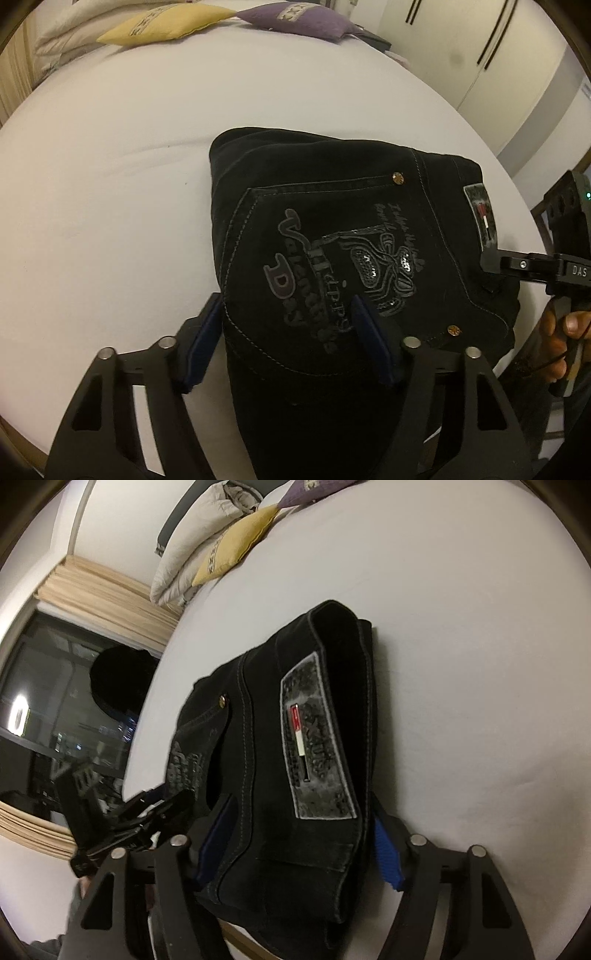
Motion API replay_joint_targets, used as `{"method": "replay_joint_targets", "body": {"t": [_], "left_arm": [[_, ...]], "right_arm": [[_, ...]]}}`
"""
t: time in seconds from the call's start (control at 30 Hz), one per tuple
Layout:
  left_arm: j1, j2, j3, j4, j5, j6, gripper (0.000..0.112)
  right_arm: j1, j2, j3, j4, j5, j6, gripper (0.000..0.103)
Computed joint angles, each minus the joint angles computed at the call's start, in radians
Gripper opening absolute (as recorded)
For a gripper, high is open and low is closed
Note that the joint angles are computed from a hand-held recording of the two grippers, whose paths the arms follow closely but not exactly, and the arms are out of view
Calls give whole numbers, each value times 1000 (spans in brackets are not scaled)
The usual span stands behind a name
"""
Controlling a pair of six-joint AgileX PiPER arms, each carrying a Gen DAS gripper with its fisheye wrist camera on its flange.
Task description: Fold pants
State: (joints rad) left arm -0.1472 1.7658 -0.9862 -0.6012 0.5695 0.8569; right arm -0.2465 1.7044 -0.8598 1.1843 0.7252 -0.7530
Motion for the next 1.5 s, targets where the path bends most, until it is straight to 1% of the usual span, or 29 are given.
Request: {"method": "replay_joint_targets", "body": {"t": [0.1,0.17,0.27,0.37,0.47,0.5,0.63,0.7,0.73,0.83,1.03,1.13,1.23,1.37,1.5], "left_arm": [[-20,-11,4,41,-19,-45,57],[-39,-17,8,69,-31,-79,54],[-56,-23,8,102,-40,-117,51],[-73,-33,14,132,-58,-158,43],[-87,-37,14,153,-63,-188,38],[-93,-38,15,169,-70,-204,34],[-113,-45,15,202,-82,-246,28],[-108,-55,19,193,-82,-236,24],[-77,-70,24,175,-64,-198,23],[-46,-91,40,133,-56,-147,19],[-29,-138,50,91,-30,-117,14],[-27,-160,48,80,-12,-113,13],[-28,-184,23,77,26,-124,13],[-36,-218,-23,70,69,-139,12],[-41,-193,-128,73,106,-153,12]], "right_arm": [[24,-13,-2,-58,-37,55,58],[41,-20,-10,-122,-64,116,47],[62,-28,-15,-180,-91,167,44],[96,-39,-23,-252,-126,231,40],[132,-59,-23,-326,-163,301,36],[143,-69,-20,-349,-177,323,36],[189,-110,-8,-449,-226,427,29],[224,-131,-5,-543,-255,516,25],[245,-142,-4,-595,-270,565,23],[309,-173,-5,-788,-300,744,21],[433,-219,0,-1192,-321,1110,19],[475,-248,3,-1323,-315,1228,18],[483,-277,6,-1335,-310,1240,18],[470,-315,-20,-1306,-286,1186,18],[419,-352,-69,-1264,-254,1098,18]]}}
